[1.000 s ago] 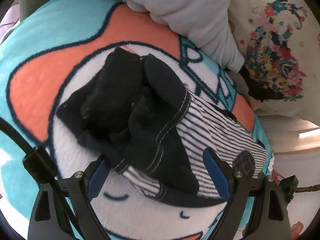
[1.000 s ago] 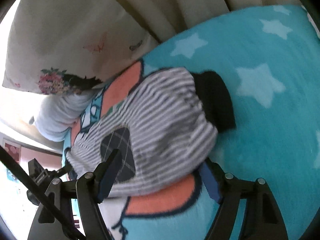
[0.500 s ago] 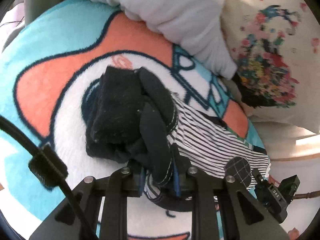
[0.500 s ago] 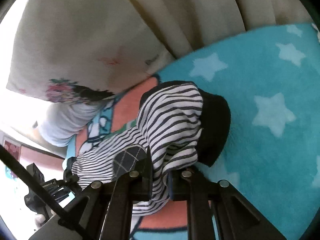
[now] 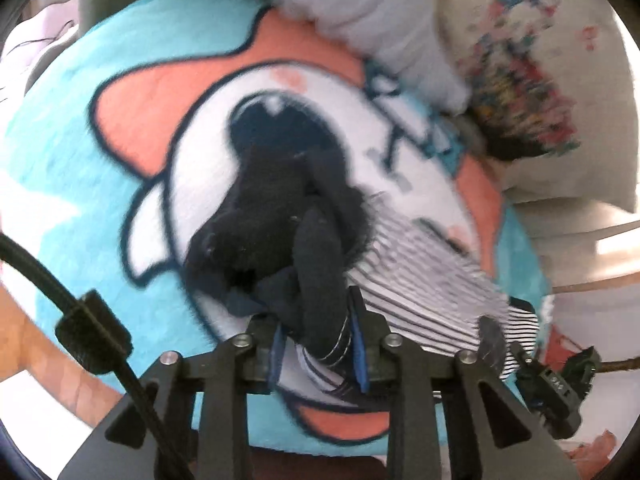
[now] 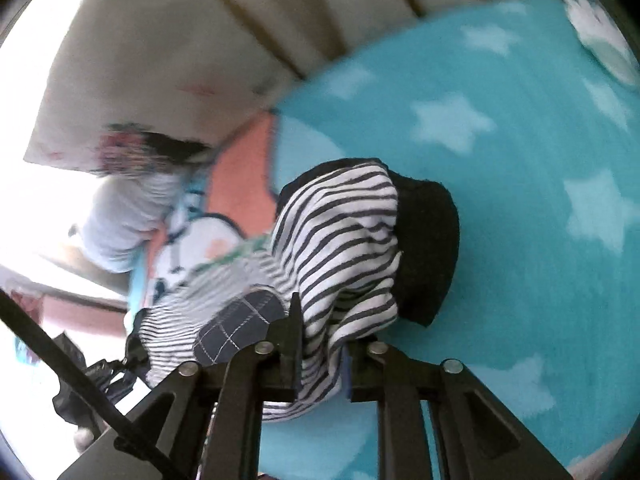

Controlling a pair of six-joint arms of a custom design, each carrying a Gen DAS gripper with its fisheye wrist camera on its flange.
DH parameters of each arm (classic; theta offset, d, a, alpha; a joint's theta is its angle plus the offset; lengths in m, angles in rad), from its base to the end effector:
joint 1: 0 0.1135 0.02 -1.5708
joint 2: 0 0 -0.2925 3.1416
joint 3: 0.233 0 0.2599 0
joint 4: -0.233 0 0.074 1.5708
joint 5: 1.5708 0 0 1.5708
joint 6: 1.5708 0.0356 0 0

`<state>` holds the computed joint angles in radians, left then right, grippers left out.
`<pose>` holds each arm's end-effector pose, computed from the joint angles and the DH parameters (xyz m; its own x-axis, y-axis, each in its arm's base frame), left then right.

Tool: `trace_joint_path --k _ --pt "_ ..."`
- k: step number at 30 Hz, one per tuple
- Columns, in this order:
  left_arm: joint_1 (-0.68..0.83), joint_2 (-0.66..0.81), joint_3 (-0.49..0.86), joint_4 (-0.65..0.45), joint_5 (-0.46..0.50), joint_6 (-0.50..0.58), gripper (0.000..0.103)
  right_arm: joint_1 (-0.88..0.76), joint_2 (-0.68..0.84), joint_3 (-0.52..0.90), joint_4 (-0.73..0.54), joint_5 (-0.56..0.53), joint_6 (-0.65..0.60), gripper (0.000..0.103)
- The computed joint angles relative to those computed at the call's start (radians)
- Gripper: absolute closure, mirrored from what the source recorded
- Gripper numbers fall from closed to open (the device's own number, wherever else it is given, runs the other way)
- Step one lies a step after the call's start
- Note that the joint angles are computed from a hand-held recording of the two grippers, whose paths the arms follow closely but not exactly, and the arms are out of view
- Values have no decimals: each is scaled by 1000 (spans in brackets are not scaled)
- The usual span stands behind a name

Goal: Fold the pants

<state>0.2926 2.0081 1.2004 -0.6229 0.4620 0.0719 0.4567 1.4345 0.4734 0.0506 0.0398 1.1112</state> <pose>0.3654 0.0935 0.1324 -0.9599 -0.2220 -0.1711 -0.1299 0.8933 -0.4302 0.2173 0.1052 0.1438 -0.6897 0.6589 -0.3002 0.4496 0.7147 0.5358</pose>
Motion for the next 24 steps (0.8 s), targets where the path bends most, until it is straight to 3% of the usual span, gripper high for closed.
trace_joint_path --k 5,7,14,17,19,24 --pt "57 -28 -2 -45 67 51 72 9 -69 -1 -101 46 -11 73" --pt "86 -54 0 -63 88 63 67 16 -118 -6 -147 63 -7 72" --pt "143 -98 14 -151 185 88 67 106 -177 8 -218 80 66 72" --pt "133 -78 32 -202 226 118 66 120 -170 -17 -102 -8 68 72" --pt "108 -60 32 -227 240 134 65 124 -124 -48 47 -98 80 72" --pt "62 -7 29 -301 284 172 63 170 11 -74 261 -182 179 72"
